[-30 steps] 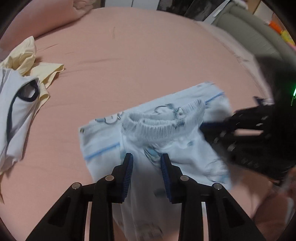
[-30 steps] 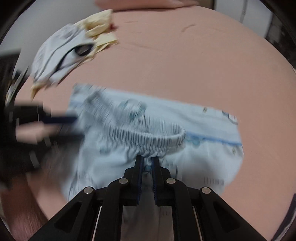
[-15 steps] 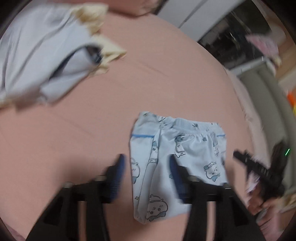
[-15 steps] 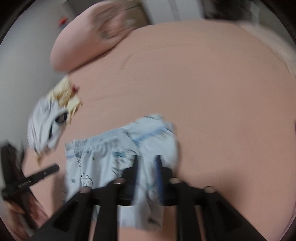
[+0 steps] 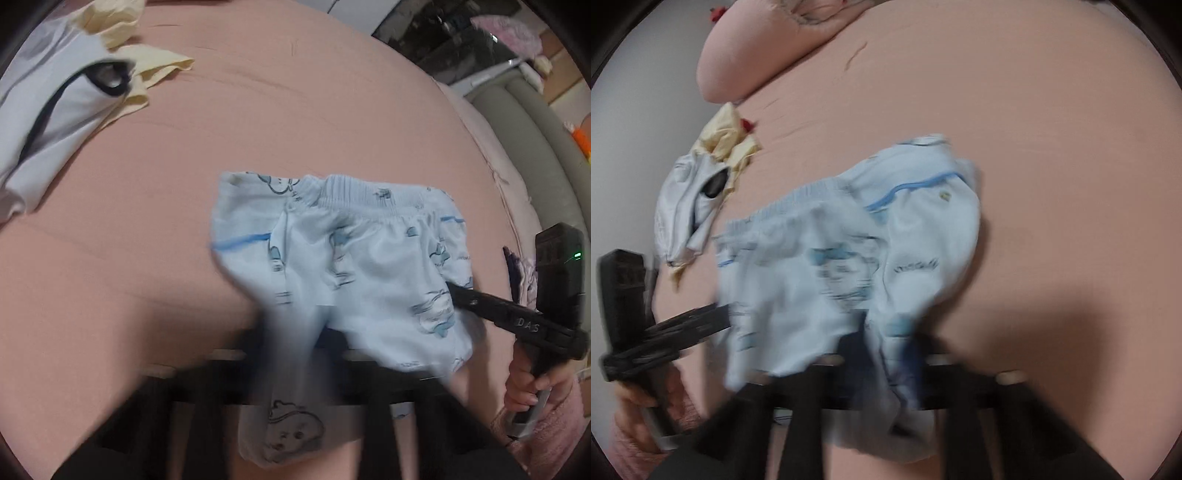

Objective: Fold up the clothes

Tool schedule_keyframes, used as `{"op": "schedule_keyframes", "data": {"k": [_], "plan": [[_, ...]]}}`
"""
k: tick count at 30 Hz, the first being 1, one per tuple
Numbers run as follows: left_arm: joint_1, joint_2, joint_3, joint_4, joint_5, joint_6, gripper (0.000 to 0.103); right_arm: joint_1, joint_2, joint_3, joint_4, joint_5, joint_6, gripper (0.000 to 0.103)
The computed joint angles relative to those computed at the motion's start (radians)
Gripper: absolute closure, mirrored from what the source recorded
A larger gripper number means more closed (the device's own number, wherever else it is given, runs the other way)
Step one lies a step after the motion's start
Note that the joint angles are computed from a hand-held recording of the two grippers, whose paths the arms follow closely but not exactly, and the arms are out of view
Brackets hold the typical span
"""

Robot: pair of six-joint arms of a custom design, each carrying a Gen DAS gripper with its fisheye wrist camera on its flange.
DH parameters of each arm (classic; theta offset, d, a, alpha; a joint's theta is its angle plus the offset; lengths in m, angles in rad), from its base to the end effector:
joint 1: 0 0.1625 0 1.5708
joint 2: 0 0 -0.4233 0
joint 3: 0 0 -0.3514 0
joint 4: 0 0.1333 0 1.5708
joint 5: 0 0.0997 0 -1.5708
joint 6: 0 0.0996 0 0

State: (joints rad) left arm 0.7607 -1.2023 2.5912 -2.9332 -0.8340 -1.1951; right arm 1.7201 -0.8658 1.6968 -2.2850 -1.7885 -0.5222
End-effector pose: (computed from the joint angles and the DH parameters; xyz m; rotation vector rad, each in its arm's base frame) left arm -0.0892 -0.3613 0.1354 -0.4847 2.5562 -0.8280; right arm 0.1996 -0.5756 0.1171 0.9866 -2.7703 -0.2285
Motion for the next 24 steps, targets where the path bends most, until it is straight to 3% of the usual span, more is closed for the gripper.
{"op": "schedule_keyframes", "data": {"k": [4,6,9,11,13,15,16,20,22,24], "plan": [[-0.1,-0.03,-0.042,0.099,-0.024,0.049,0.095,-0.002,-0.122,0.071,-0.045,0.033,-0.077,0.097],[-0.16,-0.015,-0.045,0.084,-0.041,0.07,0.095,-0.013,-0.209,0.105,-0.042,0.042,-0.116,0.097],[-0.195,0.045,-0.048,0.038,-0.073,0.109,0.095,-0.06,-0.327,0.143,0.017,0.041,-0.118,0.097],[-0.141,0.11,-0.064,0.009,-0.108,0.168,0.092,-0.084,-0.356,0.197,-0.033,-0.024,-0.143,0.096],[-0.06,0.178,-0.107,0.07,-0.177,0.167,0.091,-0.123,-0.338,0.243,-0.101,-0.084,-0.161,0.095],[-0.083,0.184,-0.089,0.048,-0.151,0.103,0.091,-0.16,-0.321,0.256,-0.121,-0.105,-0.15,0.095],[-0.104,0.168,-0.087,0.076,-0.143,0.058,0.091,-0.163,-0.332,0.245,-0.099,-0.079,-0.125,0.091],[-0.214,0.106,-0.105,0.298,-0.068,-0.147,0.09,-0.12,-0.378,0.281,-0.205,-0.099,-0.187,0.089],[-0.267,0.106,-0.132,0.406,-0.031,-0.154,0.09,-0.096,-0.402,0.324,-0.303,-0.13,-0.247,0.089],[-0.304,0.145,-0.151,0.38,-0.017,-0.071,0.09,-0.079,-0.429,0.368,-0.362,-0.138,-0.303,0.089]]}}
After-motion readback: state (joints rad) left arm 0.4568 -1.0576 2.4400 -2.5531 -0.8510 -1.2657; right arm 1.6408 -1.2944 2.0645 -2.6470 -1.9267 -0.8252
